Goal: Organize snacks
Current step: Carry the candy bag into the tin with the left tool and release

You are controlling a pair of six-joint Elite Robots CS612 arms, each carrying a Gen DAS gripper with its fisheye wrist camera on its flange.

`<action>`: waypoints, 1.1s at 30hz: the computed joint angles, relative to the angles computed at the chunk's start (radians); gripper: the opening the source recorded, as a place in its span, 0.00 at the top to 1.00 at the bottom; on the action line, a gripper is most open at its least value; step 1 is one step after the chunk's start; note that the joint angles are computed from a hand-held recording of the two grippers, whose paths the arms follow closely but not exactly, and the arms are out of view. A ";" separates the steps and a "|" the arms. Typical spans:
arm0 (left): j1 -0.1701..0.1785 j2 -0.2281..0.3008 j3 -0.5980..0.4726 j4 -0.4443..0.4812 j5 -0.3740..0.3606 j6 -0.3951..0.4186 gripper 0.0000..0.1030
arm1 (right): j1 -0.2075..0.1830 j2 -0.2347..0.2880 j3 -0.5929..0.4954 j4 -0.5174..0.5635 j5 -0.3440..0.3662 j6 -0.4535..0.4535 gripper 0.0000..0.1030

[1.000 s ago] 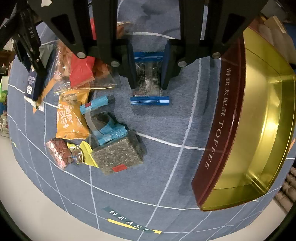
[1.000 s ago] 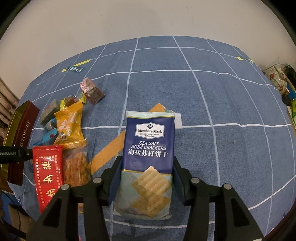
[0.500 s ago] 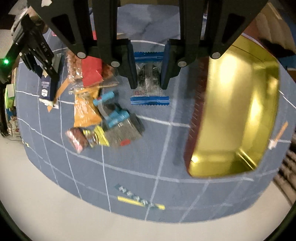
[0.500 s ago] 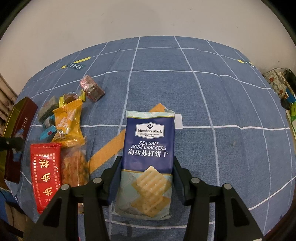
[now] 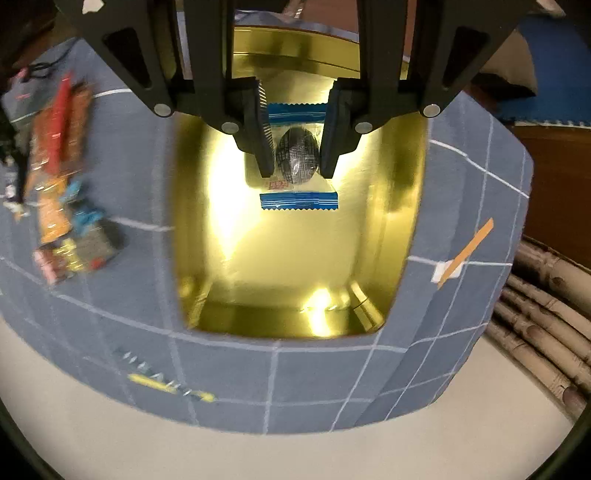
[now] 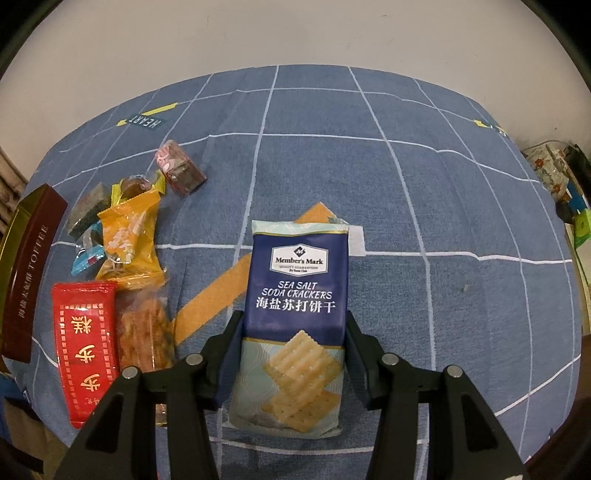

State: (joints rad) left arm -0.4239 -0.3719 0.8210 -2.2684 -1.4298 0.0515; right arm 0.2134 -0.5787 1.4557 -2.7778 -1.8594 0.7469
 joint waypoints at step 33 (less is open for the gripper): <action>0.025 0.187 -0.306 0.110 0.020 0.101 0.75 | 0.005 0.006 -0.025 0.056 -0.021 -0.005 0.50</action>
State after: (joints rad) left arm -0.3984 -0.1845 0.5147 -2.1580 -1.4101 0.1525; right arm 0.2181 -0.5725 1.4310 -2.7221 -1.8802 0.7414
